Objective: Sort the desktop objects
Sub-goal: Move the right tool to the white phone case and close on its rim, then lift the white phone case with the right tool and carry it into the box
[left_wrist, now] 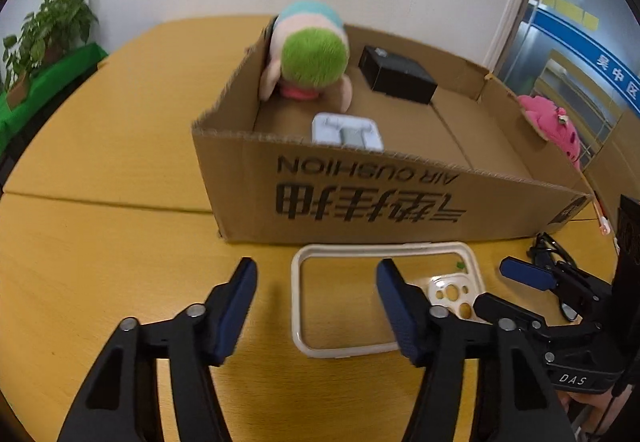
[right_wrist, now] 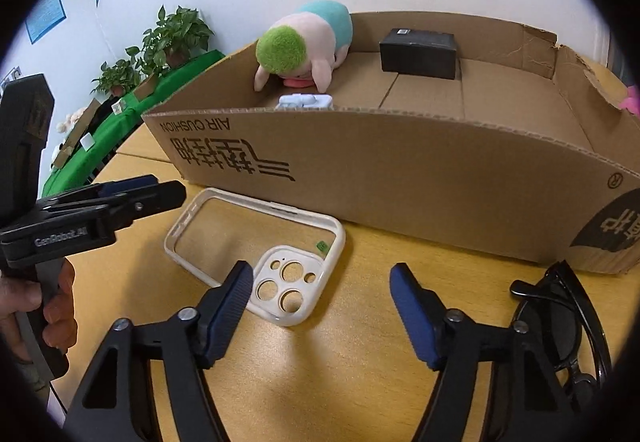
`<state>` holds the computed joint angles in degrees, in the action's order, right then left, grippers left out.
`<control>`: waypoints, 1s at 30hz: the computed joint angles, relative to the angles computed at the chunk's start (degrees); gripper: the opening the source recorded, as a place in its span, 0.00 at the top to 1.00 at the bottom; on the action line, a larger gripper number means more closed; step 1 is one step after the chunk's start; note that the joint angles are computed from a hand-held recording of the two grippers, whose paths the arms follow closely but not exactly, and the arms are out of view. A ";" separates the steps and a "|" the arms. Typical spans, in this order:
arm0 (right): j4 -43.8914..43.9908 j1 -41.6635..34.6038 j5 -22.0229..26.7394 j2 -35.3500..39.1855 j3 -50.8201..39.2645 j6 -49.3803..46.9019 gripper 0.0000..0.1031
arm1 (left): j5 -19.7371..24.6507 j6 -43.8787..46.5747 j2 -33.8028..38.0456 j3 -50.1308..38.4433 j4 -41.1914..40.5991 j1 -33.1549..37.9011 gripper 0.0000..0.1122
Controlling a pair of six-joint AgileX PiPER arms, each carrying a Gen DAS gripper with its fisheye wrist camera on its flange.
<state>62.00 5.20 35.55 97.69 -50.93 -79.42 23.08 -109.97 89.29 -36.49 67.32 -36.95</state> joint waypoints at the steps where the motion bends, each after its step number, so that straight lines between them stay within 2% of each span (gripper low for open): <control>1: -0.74 0.34 -0.29 0.29 -0.15 0.82 0.46 | -0.26 0.42 0.99 -0.31 -0.54 0.29 0.48; 2: -1.37 0.63 -0.78 0.67 -0.18 1.51 0.56 | -0.69 1.53 1.64 -0.60 -1.56 0.73 0.53; 4: -0.81 1.00 -2.74 0.26 0.64 0.70 0.69 | -3.24 2.64 3.10 -0.51 -2.88 2.01 0.62; 5: -1.05 1.15 -3.15 0.19 0.79 0.77 0.73 | -4.16 1.67 3.28 -0.07 -2.11 2.41 0.65; 7: -1.65 1.08 -2.46 0.44 0.40 1.16 0.79 | -3.18 -2.13 3.19 0.50 1.05 1.57 0.68; 9: -2.26 1.32 -2.14 0.57 0.22 1.28 0.86 | -1.60 -2.22 3.44 0.30 0.61 0.87 0.77; 10: -2.51 1.52 -2.07 0.51 0.24 1.30 0.88 | -1.40 -3.41 3.43 0.48 1.53 0.65 0.79; 12: -2.02 1.73 -2.32 0.17 0.71 0.54 0.88 | -2.79 -5.49 3.07 1.31 3.68 1.29 0.90; 15: -1.15 1.16 -1.57 0.37 0.75 -0.64 0.88 | -2.12 -5.12 3.35 1.18 3.80 1.12 0.94; 18: -1.81 0.58 -0.39 0.46 0.45 -0.43 0.89 | -1.22 -0.11 3.07 0.39 -0.35 1.27 0.96; 23: -0.39 -0.34 0.03 -1.45 2.48 -2.93 0.89 | 1.37 1.83 0.95 0.18 -3.45 -0.58 0.97; 24: 0.18 -0.83 0.52 -2.06 2.81 -3.46 0.89 | 3.24 3.27 -0.32 -0.27 -5.17 -1.75 0.97; 26: 1.56 -2.56 2.60 -4.46 3.32 -4.98 0.89 | 10.66 7.73 -3.76 -2.91 -8.93 -5.91 0.97; 28: 1.92 -4.21 4.79 -8.23 3.29 -5.21 0.89 | 18.42 9.68 -6.74 -6.00 -8.83 -10.05 0.97; 30: 3.29 -6.66 8.01 -12.81 2.13 -5.82 0.89 | 23.96 11.46 -9.65 -9.72 -7.38 -12.62 0.97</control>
